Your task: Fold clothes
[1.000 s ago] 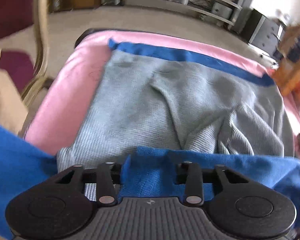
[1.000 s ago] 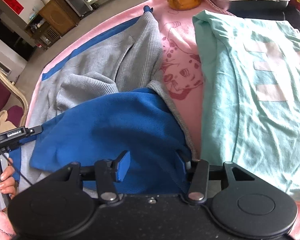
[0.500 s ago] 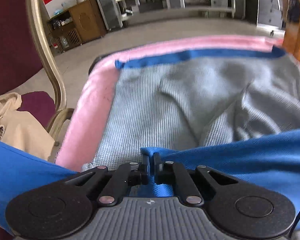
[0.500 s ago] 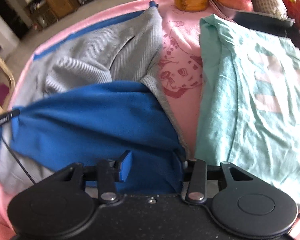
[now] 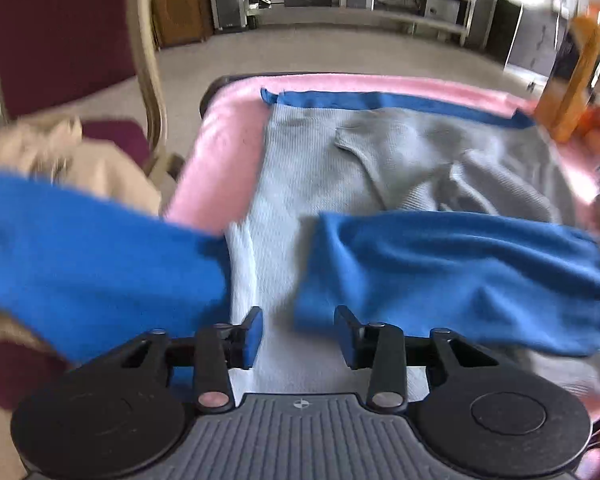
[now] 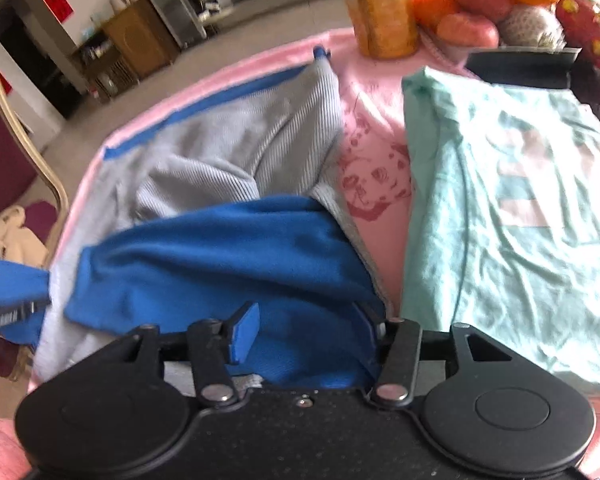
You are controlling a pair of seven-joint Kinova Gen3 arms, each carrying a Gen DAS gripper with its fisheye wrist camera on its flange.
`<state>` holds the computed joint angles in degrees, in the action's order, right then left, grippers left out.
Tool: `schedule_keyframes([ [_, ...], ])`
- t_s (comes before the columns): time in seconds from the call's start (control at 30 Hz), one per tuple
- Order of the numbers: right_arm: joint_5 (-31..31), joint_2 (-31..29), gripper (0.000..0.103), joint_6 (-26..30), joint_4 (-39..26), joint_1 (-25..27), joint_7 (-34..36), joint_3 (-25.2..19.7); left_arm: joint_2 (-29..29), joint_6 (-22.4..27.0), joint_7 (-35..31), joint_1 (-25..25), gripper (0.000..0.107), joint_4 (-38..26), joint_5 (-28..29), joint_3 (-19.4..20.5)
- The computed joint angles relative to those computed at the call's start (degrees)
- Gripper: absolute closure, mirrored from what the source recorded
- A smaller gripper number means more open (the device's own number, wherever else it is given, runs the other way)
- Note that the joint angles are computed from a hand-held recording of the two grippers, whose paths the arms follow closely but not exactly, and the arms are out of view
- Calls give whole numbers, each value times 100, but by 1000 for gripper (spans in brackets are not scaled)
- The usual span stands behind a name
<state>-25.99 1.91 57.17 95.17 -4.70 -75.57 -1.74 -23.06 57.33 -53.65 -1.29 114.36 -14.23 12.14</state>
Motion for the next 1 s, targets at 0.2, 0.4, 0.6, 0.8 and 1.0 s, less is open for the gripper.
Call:
schedule_keyframes([
  [0.2, 224, -45, 74, -203, 98, -112, -153, -50, -14, -967, 22, 9, 93, 481, 945, -826],
  [0.4, 433, 132, 75, -107, 40, -281, -62, -169, 257, -1613, -597, 183, 93, 627, 1149, -735],
  [0.6, 803, 286, 75, -89, -2, -494, -123, -298, 693, -1215, -442, 15, 87, 469, 618, -197],
  [0.8, 1694, 223, 79, -51, 69, -786, -529, -356, 598, -781, -25, 88, 89, 395, 302, -147],
  [1.0, 1297, 11, 82, 76, 190, -528, -480, -188, 312, -156, 428, 82, 91, 347, 166, -101],
])
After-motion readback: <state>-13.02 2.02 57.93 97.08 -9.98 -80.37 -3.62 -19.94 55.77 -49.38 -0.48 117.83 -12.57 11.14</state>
